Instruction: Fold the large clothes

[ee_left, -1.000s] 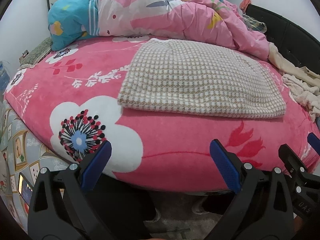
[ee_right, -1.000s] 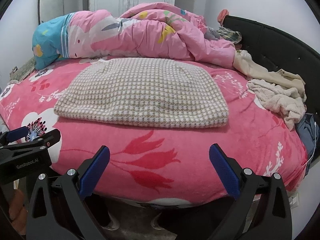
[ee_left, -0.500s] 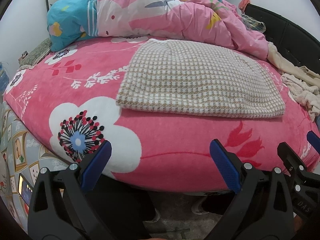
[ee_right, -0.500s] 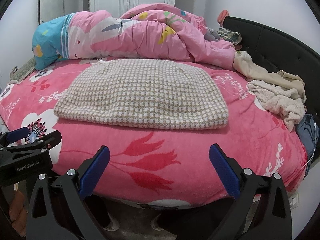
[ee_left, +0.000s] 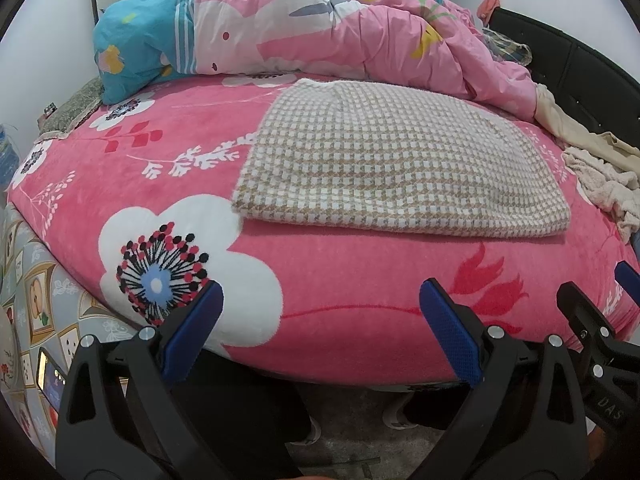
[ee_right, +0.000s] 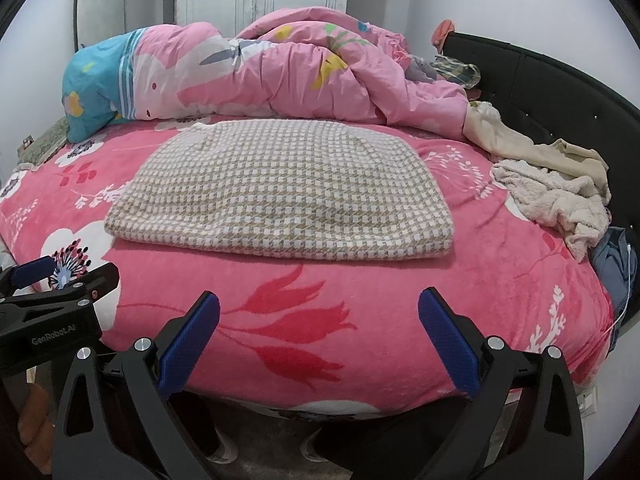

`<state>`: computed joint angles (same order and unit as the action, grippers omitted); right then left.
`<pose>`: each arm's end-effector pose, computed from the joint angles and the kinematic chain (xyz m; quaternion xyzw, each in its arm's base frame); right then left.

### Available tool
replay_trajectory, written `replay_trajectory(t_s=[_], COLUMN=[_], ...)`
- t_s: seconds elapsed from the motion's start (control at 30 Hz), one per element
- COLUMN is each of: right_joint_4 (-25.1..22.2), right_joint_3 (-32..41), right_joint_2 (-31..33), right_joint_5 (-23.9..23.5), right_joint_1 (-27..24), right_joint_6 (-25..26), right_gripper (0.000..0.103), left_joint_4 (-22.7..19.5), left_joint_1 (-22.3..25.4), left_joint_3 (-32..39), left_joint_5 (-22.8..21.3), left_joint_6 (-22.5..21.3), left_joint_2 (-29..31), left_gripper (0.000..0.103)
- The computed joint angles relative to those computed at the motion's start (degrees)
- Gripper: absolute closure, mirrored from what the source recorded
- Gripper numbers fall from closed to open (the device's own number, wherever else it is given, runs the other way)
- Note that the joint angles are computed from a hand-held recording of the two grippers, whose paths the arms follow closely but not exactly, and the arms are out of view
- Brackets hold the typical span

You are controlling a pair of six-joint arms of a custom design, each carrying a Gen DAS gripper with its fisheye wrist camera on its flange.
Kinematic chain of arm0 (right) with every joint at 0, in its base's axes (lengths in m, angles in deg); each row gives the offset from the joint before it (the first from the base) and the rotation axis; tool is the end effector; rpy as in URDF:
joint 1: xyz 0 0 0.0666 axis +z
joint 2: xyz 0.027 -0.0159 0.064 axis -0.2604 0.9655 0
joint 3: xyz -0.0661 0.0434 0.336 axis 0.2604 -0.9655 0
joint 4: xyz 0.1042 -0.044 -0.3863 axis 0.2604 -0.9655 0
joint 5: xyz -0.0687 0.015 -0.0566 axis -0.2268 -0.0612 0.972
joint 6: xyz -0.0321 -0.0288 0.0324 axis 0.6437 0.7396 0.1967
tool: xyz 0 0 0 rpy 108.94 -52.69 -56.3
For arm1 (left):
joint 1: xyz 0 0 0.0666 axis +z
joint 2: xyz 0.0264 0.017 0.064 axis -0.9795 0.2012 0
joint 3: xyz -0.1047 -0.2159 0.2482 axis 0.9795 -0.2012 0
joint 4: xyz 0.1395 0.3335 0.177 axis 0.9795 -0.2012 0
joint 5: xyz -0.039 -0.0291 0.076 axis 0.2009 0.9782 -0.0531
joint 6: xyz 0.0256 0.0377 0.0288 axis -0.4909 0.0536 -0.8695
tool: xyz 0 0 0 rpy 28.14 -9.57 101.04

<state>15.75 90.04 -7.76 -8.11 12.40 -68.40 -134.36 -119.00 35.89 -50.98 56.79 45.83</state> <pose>0.3258 0.1520 0.5124 0.0496 0.9267 -0.0464 0.3696 0.3692 -0.3000 0.4932 0.0271 0.9439 -0.0161 0.3289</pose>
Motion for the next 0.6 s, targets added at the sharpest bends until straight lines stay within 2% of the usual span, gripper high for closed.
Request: replay_trajectory(t_s=[0.6], right_joint_4=[-0.03], right_joint_3=[0.6], right_joint_2=[0.07], right_joint_5=[0.93], right_joint_1=[0.23], right_joint_6=[0.09], right_gripper=[0.006], left_joint_4=[0.07], left_joint_1=[0.2], left_joint_3=[0.01], left_joint_5=[-0.45], left_joint_6=[-0.51], left_joint_2=[-0.5], left_gripper=[0.008])
